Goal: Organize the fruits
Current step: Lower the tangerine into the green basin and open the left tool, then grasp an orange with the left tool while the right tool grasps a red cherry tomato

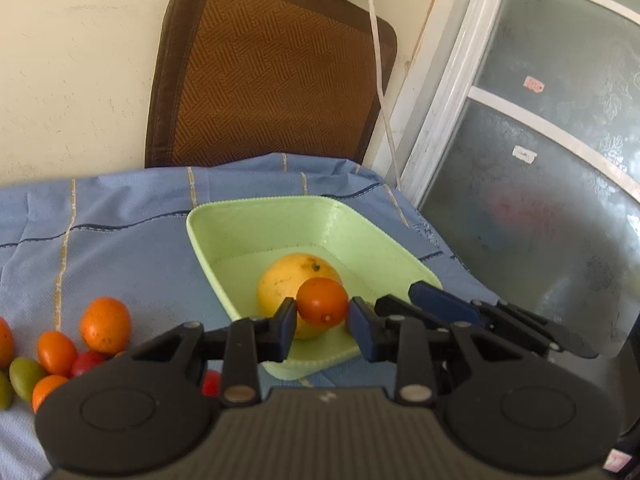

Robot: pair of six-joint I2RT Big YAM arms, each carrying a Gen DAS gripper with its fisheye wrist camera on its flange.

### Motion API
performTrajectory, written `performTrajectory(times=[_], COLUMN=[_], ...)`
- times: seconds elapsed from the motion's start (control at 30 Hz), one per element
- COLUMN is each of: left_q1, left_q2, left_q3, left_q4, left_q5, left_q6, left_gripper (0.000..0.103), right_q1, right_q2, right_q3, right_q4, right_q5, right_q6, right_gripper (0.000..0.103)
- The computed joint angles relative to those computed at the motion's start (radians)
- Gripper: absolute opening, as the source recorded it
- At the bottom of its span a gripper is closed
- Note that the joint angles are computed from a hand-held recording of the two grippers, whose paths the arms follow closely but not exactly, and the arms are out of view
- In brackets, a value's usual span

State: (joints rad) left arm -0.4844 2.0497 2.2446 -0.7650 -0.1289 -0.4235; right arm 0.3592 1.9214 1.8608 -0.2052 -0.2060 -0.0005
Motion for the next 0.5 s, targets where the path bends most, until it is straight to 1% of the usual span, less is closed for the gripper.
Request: performTrajectory(times=[0.03,0.1,0.17,0.2,0.23,0.33,0.43,0.5], left_q1=[-0.001,-0.003,-0.003,-0.004,-0.006,-0.009,-0.010,-0.008], left_q2=[-0.004,-0.010,-0.027,-0.045,-0.069,-0.155,-0.252,-0.326], left_q3=[-0.011,-0.019,-0.037,-0.063,-0.098,-0.221,-0.361,-0.472], left_q4=[0.012,0.019,0.028,0.046,0.072,0.150,0.210,0.250], left_q5=[-0.005,-0.012,-0.021,-0.027,-0.033,-0.067,-0.124,-0.167], left_q6=[-0.003,-0.012,-0.016,-0.016,-0.014,-0.004,0.004,0.000], left_gripper=[0.037,0.041,0.044,0.046,0.049,0.051,0.051,0.051], right_q1=[0.001,-0.002,-0.007,-0.009,-0.012,-0.020,-0.023,-0.024], right_q2=[-0.002,-0.008,-0.014,-0.016,-0.020,-0.039,-0.072,-0.093], right_q3=[-0.006,-0.020,-0.031,-0.034,-0.039,-0.065,-0.110,-0.136], right_q4=[0.010,0.031,0.045,0.045,0.047,0.069,0.113,0.128], right_q5=[0.009,0.019,0.023,0.025,0.025,0.015,0.010,-0.018], right_q6=[0.001,0.025,0.056,0.072,0.093,0.159,0.213,0.241], right_gripper=[0.035,0.040,0.040,0.040,0.040,0.040,0.040,0.040])
